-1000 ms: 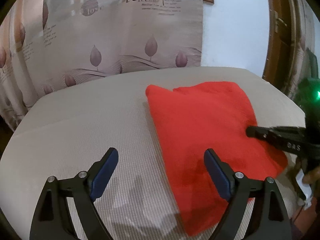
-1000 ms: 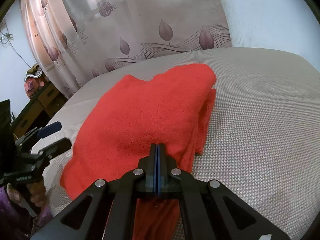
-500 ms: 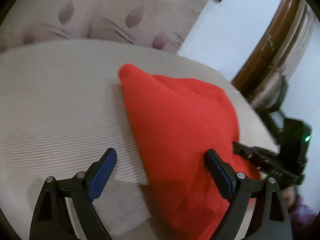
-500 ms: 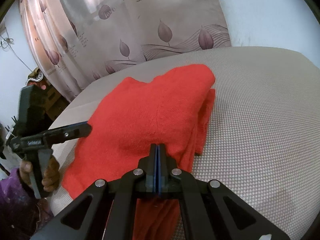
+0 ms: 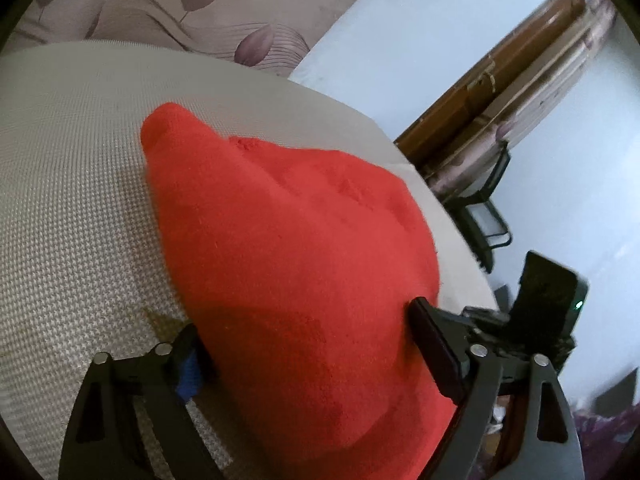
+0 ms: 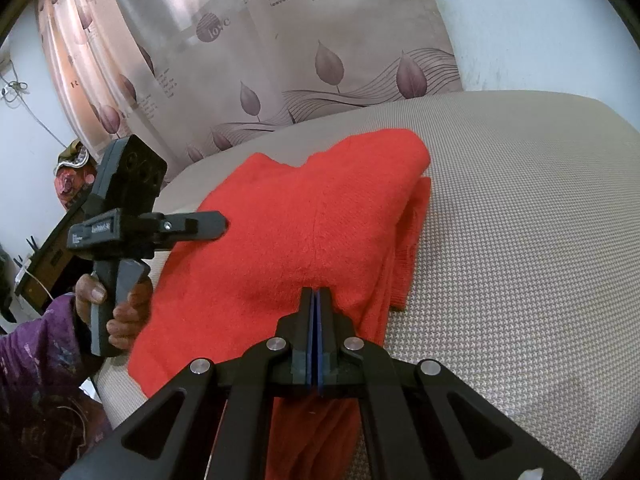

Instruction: Fold small clothes

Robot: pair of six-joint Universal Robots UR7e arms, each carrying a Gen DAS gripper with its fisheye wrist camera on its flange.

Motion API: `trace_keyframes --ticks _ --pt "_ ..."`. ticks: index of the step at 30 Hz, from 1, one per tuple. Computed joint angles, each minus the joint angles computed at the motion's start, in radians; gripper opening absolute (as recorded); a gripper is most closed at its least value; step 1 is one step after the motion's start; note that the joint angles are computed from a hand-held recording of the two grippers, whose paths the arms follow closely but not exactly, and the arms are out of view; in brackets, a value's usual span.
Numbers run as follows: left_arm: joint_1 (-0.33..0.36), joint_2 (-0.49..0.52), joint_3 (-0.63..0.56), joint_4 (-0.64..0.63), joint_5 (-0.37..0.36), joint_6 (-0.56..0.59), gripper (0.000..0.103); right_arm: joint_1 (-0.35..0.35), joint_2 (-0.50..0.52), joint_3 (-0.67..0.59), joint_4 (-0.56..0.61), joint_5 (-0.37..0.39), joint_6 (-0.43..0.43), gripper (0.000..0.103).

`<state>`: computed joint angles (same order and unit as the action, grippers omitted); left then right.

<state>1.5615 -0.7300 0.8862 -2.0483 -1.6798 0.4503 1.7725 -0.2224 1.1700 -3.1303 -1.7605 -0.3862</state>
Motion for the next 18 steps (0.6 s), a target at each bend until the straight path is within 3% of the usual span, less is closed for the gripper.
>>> trace_keyframes --ticks 4,9,15,17,18 --pt "0.002 -0.009 0.026 -0.049 0.016 -0.025 0.073 -0.01 -0.013 0.017 0.0 0.041 0.023 0.001" --pt "-0.002 -0.019 0.057 -0.093 0.035 -0.015 0.071 -0.043 -0.057 0.061 0.004 0.174 0.13 0.018" --pt "0.002 -0.02 0.063 -0.104 0.031 -0.02 0.07 -0.057 -0.053 -0.013 0.121 0.16 0.154 0.019" --pt "0.002 -0.025 0.073 -0.113 0.034 -0.02 0.07 -0.053 -0.056 -0.013 0.079 0.107 0.162 0.032" --pt "0.003 -0.027 0.076 -0.116 0.033 -0.02 0.07 -0.061 -0.073 0.014 0.035 0.132 0.188 0.034"
